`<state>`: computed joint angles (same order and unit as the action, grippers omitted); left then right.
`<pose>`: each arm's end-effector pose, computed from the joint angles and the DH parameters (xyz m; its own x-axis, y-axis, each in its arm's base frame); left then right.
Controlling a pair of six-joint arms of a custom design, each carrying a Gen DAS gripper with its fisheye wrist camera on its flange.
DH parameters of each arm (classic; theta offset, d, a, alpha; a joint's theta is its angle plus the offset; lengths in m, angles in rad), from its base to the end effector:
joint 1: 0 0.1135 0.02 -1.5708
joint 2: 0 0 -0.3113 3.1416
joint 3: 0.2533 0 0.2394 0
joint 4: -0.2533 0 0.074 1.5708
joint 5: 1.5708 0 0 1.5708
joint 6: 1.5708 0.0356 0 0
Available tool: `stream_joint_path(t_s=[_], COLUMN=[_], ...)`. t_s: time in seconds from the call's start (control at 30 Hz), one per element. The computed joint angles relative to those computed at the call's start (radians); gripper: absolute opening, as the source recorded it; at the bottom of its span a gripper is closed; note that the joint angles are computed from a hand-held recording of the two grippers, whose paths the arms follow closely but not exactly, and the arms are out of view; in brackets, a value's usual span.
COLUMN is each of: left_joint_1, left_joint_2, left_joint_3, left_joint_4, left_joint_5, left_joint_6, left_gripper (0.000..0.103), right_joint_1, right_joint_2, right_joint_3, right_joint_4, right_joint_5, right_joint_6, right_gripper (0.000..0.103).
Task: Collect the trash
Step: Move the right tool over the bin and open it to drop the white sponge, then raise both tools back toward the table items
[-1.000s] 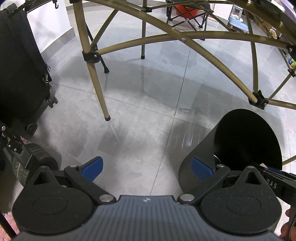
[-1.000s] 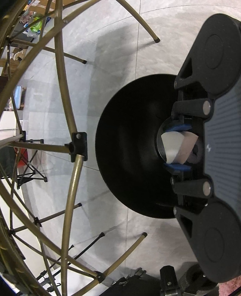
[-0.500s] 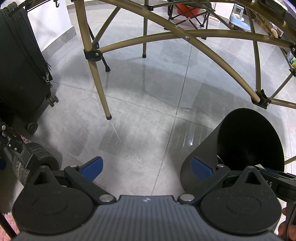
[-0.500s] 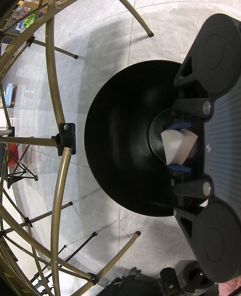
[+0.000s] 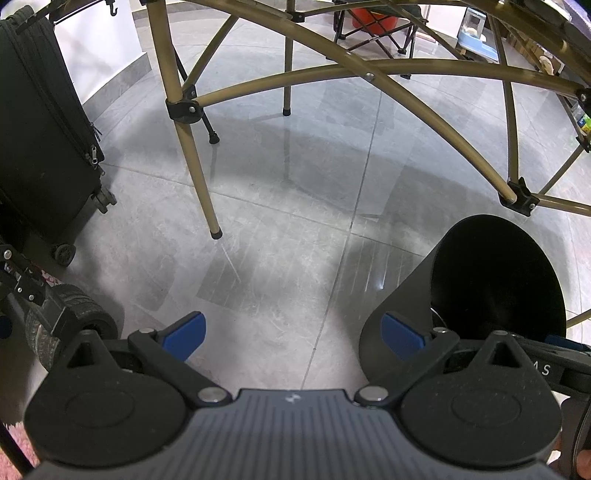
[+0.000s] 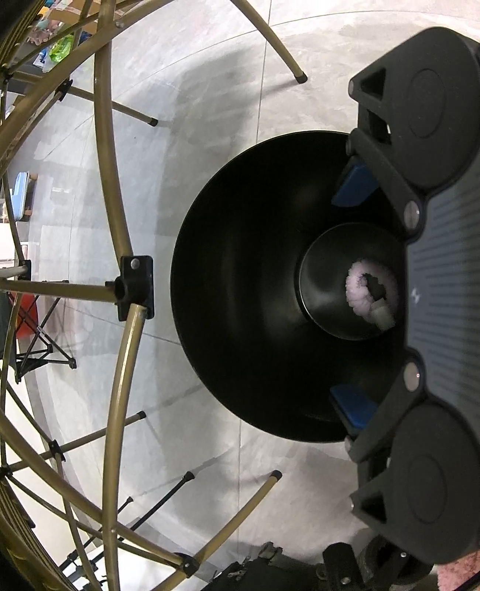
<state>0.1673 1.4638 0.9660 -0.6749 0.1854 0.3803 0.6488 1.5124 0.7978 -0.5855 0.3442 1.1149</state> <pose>0.2587 0.0370 0.2646 -0.8786 0.2216 -0.4230 0.2509 0.9679 -0.0139 0.2024 0.1384 0.2141 -0.7842 0.4661 -0.4097 0.4706 0.8770 0.0969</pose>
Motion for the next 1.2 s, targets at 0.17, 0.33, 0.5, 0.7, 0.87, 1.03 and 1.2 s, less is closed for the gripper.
stream_joint_path(t_s=[0.17, 0.33, 0.5, 0.7, 0.87, 1.03, 1.2], left_joint_1=[-0.001, 0.001, 0.001, 0.008, 0.018, 0.018, -0.02], left_joint_2=[-0.007, -0.023, -0.048, -0.123, -0.19, -0.235, -0.27], left_joint_3=[-0.001, 0.005, 0.016, 0.042, 0.077, 0.131, 0.175], left_joint_4=[-0.001, -0.01, -0.028, -0.05, -0.08, -0.119, -0.132], left_joint_5=[0.004, 0.016, 0.033, 0.084, 0.144, 0.214, 0.236], left_joint_6=[0.003, 0.007, 0.003, -0.02, -0.04, -0.075, -0.126], left_gripper=[0.103, 0.103, 0.103, 0.103, 0.103, 0.103, 0.103], right_joint_1=[0.001, 0.005, 0.022, 0.069, 0.13, 0.21, 0.307], right_joint_2=[-0.003, -0.015, -0.047, -0.117, -0.184, -0.248, -0.277], right_joint_3=[-0.001, 0.002, 0.009, 0.05, 0.089, 0.157, 0.243], right_joint_4=[0.001, -0.008, -0.035, -0.136, -0.228, -0.351, -0.494], right_joint_5=[0.004, 0.012, 0.037, 0.132, 0.237, 0.385, 0.579], right_joint_6=[0.004, 0.014, 0.028, 0.061, 0.098, 0.133, 0.201], right_gripper=[0.103, 0.103, 0.103, 0.103, 0.103, 0.103, 0.103])
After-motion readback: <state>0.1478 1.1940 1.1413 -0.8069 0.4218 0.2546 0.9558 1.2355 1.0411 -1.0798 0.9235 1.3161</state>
